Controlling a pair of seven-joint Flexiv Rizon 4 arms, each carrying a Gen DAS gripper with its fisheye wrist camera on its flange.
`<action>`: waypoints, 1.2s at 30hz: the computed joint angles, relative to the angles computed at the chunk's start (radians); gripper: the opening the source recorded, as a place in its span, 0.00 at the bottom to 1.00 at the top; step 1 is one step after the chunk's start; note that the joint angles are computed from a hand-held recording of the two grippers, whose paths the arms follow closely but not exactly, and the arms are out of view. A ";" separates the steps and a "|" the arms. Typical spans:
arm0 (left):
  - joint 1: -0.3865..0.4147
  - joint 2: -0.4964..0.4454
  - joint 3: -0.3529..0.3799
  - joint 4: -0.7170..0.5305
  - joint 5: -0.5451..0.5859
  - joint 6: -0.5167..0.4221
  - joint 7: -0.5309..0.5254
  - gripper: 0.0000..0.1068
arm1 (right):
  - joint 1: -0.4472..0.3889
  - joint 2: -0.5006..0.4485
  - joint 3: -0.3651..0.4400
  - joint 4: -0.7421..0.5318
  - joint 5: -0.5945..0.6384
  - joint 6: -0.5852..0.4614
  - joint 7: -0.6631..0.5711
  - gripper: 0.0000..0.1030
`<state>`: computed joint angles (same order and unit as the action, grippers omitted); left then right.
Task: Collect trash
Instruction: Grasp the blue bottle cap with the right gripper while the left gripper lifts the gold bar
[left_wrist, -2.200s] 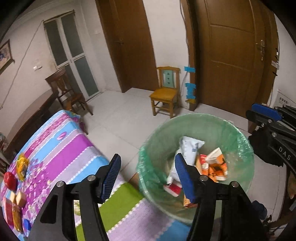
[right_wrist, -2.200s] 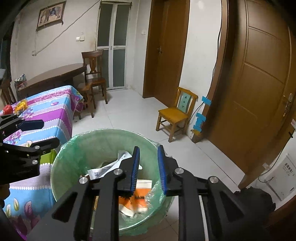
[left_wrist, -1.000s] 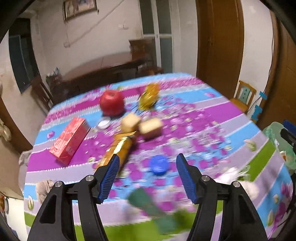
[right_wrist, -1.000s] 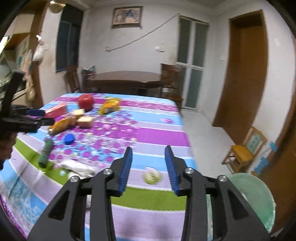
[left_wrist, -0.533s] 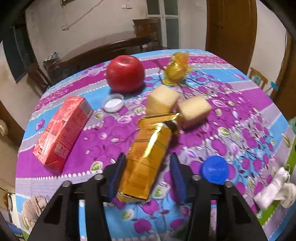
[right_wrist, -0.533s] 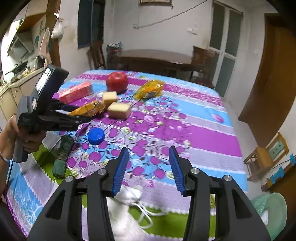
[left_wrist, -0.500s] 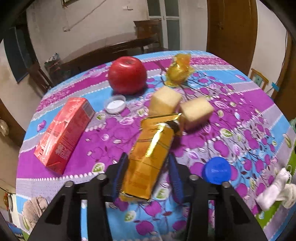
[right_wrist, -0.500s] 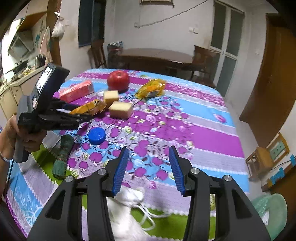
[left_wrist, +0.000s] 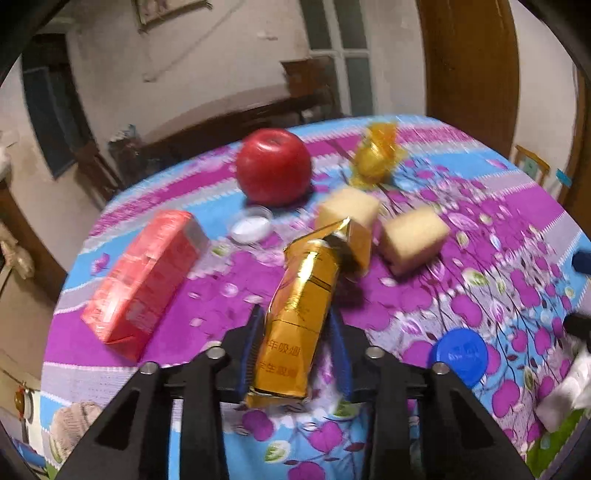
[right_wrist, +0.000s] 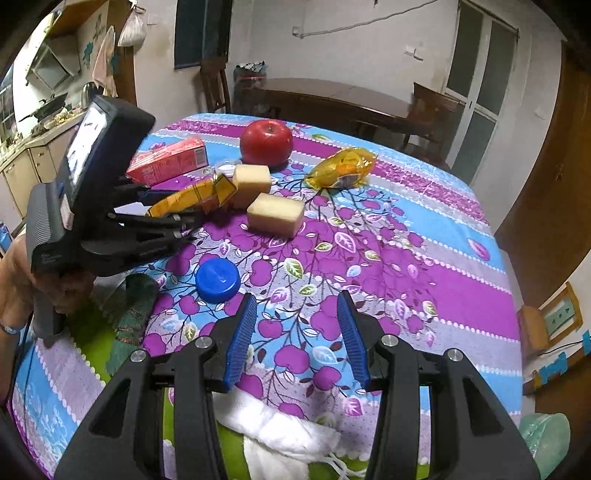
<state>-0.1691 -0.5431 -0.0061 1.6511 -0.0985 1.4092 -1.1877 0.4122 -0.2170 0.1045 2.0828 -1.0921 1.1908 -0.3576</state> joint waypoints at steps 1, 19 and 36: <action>-0.009 0.006 0.018 0.004 0.001 0.017 -0.025 0.29 | 0.001 -0.010 0.003 -0.008 0.007 0.007 -0.014 0.42; -0.066 0.142 0.146 0.154 -0.028 0.235 -0.310 0.29 | 0.110 -0.206 0.029 -0.246 0.457 -0.115 -0.462 0.48; -0.134 0.199 0.188 0.169 0.070 0.227 -0.334 0.29 | 0.090 0.087 -0.118 0.007 -0.073 0.126 0.064 0.37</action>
